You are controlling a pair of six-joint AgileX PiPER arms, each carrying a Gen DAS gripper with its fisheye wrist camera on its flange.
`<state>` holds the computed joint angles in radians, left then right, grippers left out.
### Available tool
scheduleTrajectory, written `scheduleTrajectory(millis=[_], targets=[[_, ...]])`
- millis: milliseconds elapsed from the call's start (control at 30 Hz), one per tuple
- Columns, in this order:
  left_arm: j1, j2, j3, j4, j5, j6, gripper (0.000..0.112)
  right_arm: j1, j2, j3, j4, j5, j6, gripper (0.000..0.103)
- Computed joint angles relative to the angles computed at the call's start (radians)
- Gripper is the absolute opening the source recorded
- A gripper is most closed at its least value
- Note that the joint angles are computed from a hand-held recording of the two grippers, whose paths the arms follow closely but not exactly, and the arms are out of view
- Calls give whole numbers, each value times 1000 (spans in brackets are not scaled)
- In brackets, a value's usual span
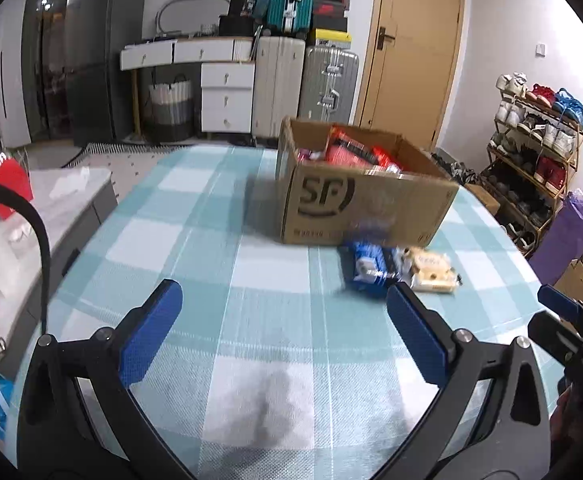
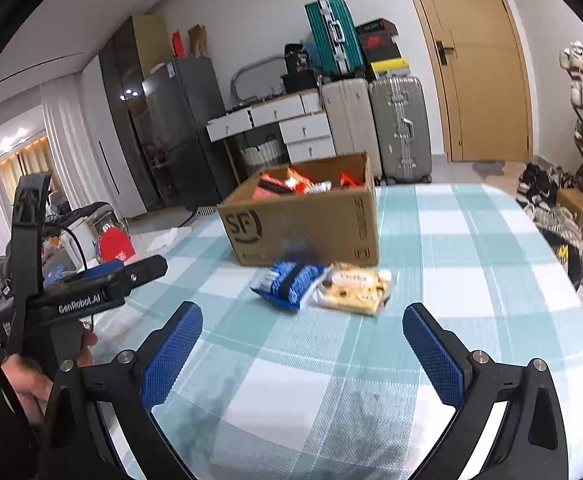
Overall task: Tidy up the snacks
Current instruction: 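Withdraw both grippers from the box toward the blue and cream packs, then grasp the cream milk-biscuit pack with the right gripper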
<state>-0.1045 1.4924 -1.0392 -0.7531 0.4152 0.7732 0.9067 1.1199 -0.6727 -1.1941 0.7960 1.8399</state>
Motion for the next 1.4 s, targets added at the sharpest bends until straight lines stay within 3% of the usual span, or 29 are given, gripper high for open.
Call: scheduleTrajectory(millis=[167,300,633,800,1033,1233,1333,1400], targets=[[8,47,21,-120,-34,114,102,-100,32,21,14,-106,-5,102],[-10,72,44,-160,-120,151,102,-182,67,11,67,-168,-73,102],[12,63,96,-509,-143,488,102,-506,279,-159,453,-363,-546,102],[8,64,97,-513,-146,498,102,-583,419,-309,603,-333,-740,102],[7,84,81,-467,-141,449,102,-607,555,-440,682,-272,-850,100],[4,96,73,-462,-134,453,102,-549,656,-563,574,-100,-792,92],[3,97,75,-483,-134,476,102,-542,670,-584,570,-86,-792,87],[-10,102,74,-481,-151,481,102,-543,667,-579,563,-106,-801,75]])
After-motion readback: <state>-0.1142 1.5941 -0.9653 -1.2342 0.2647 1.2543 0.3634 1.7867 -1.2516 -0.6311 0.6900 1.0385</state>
